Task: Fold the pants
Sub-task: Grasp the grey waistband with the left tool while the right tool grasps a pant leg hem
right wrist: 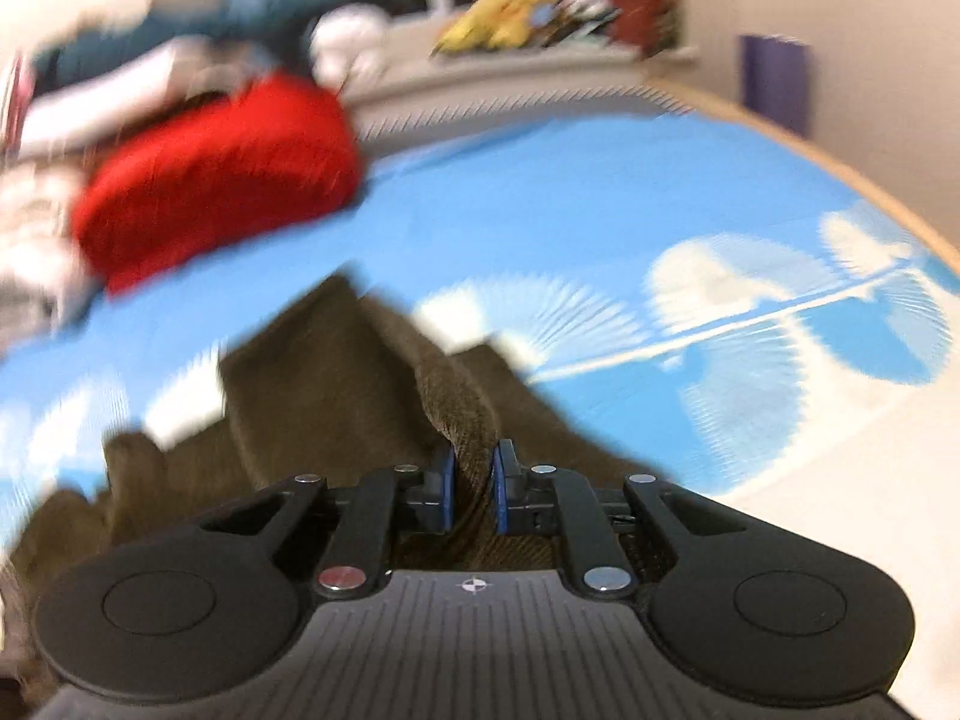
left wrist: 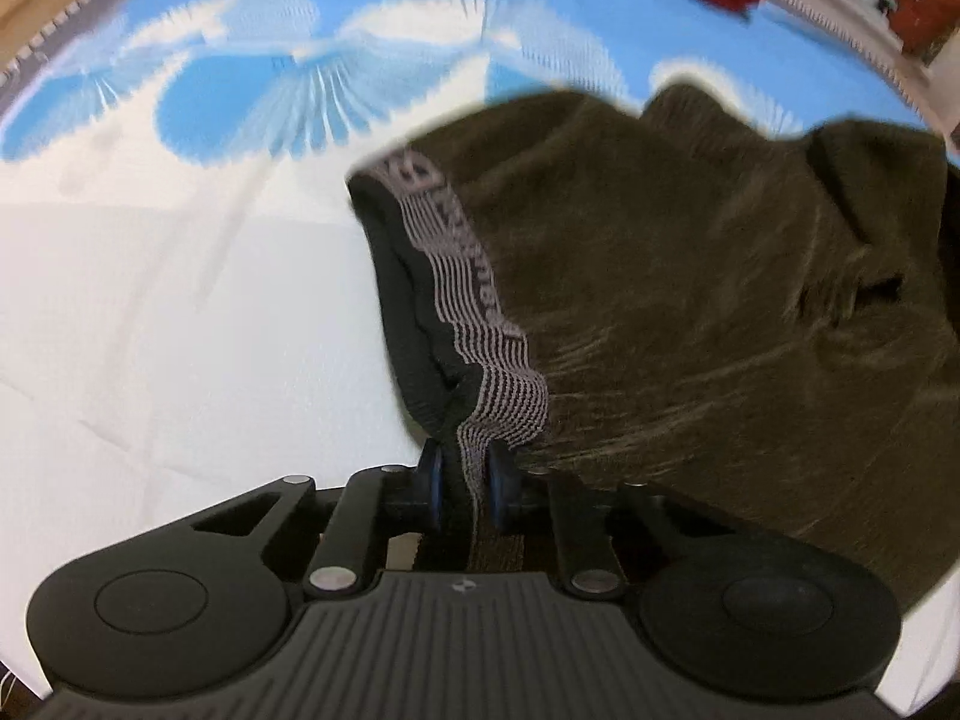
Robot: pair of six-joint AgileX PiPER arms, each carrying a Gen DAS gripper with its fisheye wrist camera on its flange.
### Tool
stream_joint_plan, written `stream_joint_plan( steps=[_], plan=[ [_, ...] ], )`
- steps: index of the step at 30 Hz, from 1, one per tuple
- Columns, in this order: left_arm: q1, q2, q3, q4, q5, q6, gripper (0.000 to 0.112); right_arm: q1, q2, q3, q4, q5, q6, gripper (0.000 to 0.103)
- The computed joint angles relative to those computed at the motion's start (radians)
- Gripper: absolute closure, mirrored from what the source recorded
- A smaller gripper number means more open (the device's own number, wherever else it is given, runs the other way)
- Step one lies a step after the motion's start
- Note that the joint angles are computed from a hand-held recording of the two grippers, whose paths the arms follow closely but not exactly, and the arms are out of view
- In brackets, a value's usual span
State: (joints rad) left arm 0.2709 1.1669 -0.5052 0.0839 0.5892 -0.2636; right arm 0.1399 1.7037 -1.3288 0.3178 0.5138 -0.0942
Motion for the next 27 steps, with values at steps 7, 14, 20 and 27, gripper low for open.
stream_joint_plan(
  steps=[7, 14, 20, 27],
  plan=[
    [-0.092, -0.172, 0.002, 0.267, 0.159, -0.286, 0.100, -0.345, -0.101, 0.057, 0.210, 0.423, -0.399, 0.090],
    [-0.128, -0.112, -0.031, 0.341, 0.296, -0.424, 0.091, -0.345, -0.100, 0.171, 0.004, 0.508, -0.667, 0.085],
    [-0.093, -0.067, -0.036, 0.258, 0.241, -0.402, 0.059, -0.409, -0.031, 0.088, 0.262, 0.424, -0.585, 0.059],
    [-0.065, 0.003, -0.036, 0.213, 0.140, -0.351, 0.053, -0.262, 0.151, -0.012, 0.160, 0.286, -0.401, 0.059]
  ],
)
